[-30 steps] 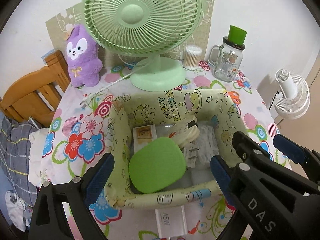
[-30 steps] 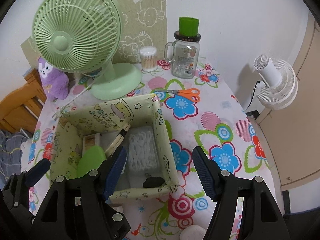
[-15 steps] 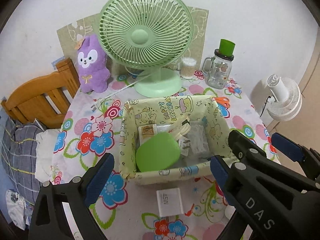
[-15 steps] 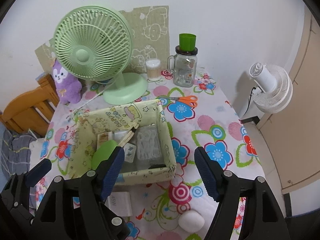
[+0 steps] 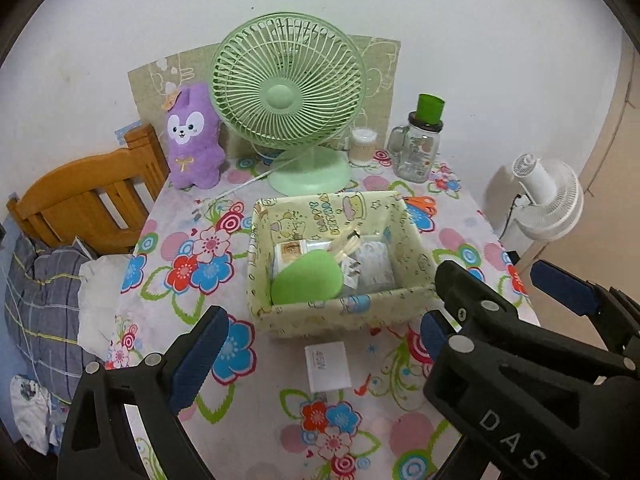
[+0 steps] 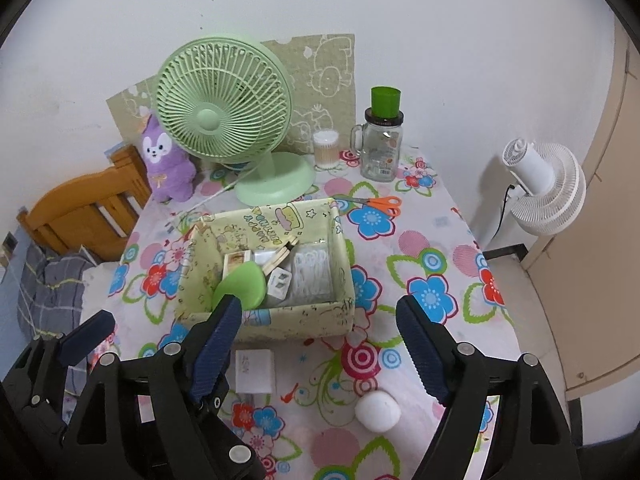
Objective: Organize rigid objects
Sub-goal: 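Withdraw both open tools up and back from the fabric box, then grasp the white cube charger with left tool while right tool grasps the white rounded case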
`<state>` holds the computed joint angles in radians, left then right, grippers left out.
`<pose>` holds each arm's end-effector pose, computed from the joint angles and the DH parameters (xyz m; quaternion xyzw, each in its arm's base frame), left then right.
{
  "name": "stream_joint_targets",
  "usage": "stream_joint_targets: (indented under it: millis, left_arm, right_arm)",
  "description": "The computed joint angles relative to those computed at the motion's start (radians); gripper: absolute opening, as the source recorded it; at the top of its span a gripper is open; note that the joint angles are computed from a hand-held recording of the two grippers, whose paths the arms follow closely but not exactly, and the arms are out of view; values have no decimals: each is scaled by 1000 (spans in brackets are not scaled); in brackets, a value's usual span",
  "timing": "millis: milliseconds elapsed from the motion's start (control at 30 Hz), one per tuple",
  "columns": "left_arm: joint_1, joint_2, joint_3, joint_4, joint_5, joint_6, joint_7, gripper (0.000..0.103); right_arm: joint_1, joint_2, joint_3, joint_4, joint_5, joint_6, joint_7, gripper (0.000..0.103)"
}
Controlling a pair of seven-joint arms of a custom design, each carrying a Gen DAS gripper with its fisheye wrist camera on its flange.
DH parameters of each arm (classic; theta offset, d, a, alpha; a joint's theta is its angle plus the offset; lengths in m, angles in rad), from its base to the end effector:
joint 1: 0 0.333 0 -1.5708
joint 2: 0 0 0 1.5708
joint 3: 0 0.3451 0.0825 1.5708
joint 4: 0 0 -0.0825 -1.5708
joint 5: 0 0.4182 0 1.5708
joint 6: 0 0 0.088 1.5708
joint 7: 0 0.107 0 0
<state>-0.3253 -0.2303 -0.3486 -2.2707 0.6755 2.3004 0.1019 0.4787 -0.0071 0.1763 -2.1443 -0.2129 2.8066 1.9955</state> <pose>0.4165 -0.3255 0.4890 -0.7854 0.5254 -0.1901 0.2663 0.4791 0.3810 0.4936 -0.7878 0.5179 -0.1439 0.3006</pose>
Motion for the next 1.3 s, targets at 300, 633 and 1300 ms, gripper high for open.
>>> stream_joint_targets:
  millis: [300, 633, 1300]
  left_arm:
    - [-24, -31, -20, -19, -5, -13, -19, 98]
    - [-49, -47, -46, -50, 5, -5, -54, 100]
    - [-84, 34, -49, -64, 69, 69, -112, 100]
  right_arm:
    - [-16, -77, 20, -82, 29, 36, -51, 85]
    - [-65, -151, 63, -185, -30, 103, -23, 85]
    - [-195, -192, 157, -305, -123, 143, 112, 84]
